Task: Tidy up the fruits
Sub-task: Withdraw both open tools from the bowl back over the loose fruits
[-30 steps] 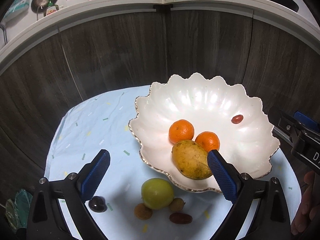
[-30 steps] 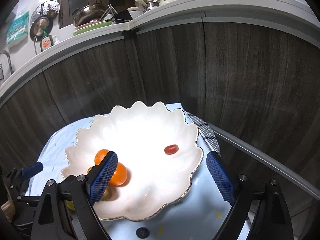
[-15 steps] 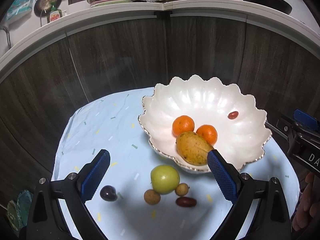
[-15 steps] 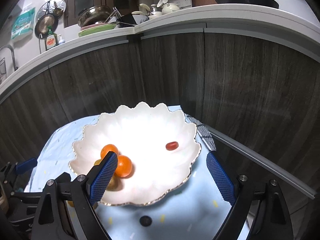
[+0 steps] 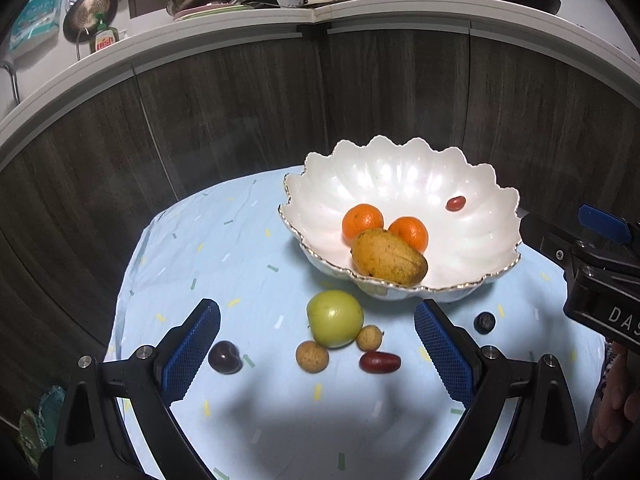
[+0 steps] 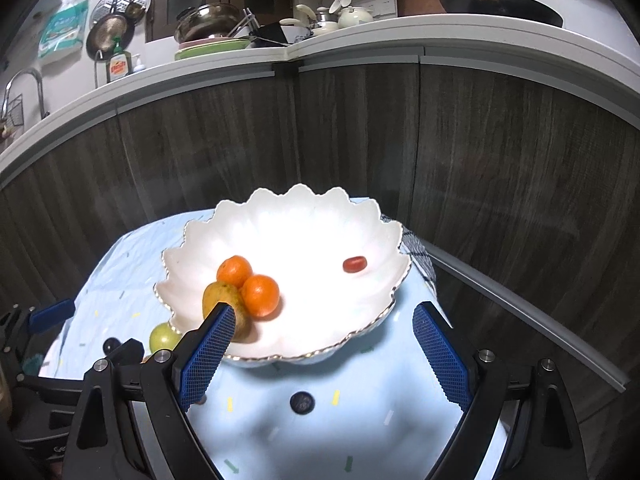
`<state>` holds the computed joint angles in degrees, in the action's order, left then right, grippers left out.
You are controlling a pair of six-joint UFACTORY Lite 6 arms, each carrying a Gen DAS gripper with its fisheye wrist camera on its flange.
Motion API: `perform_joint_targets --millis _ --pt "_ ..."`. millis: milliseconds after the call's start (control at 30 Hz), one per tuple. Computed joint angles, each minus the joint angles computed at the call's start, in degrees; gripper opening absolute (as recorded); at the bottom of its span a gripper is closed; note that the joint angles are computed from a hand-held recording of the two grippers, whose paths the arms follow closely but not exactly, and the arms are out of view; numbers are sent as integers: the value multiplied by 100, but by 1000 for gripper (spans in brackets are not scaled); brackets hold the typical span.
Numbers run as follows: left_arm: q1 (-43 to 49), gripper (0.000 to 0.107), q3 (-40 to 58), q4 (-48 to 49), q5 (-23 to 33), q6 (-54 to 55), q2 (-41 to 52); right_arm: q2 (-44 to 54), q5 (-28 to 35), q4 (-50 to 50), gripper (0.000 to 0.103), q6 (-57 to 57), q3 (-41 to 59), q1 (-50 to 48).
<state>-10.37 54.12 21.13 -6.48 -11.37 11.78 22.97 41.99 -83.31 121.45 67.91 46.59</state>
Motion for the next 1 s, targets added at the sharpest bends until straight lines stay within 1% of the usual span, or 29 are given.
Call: perform_joint_targets --millis 33,167,233,300,433,567,600,1000 --pt "25 99 -34 149 -31 -123 -13 8 4 3 91 9 -9 23" --pt "63 99 -200 39 -171 44 -81 22 76 -27 91 98 -65 122" --pt "79 99 -278 164 -247 -60 -108 11 116 -62 91 158 -107 152" --pt "113 99 -425 276 -417 -125 -158 17 157 -81 91 212 -138 177" --pt "143 99 -792 -240 -858 538 -240 55 269 -175 91 356 -208 265" --pt "182 99 -990 -538 -1189 935 -168 156 338 -378 91 556 -230 335" --pt "206 99 -986 -467 -1237 878 -102 195 335 -422 91 600 -228 350" --pt "343 99 -677 -498 -1389 1093 566 600 -83 -430 91 638 -73 221"
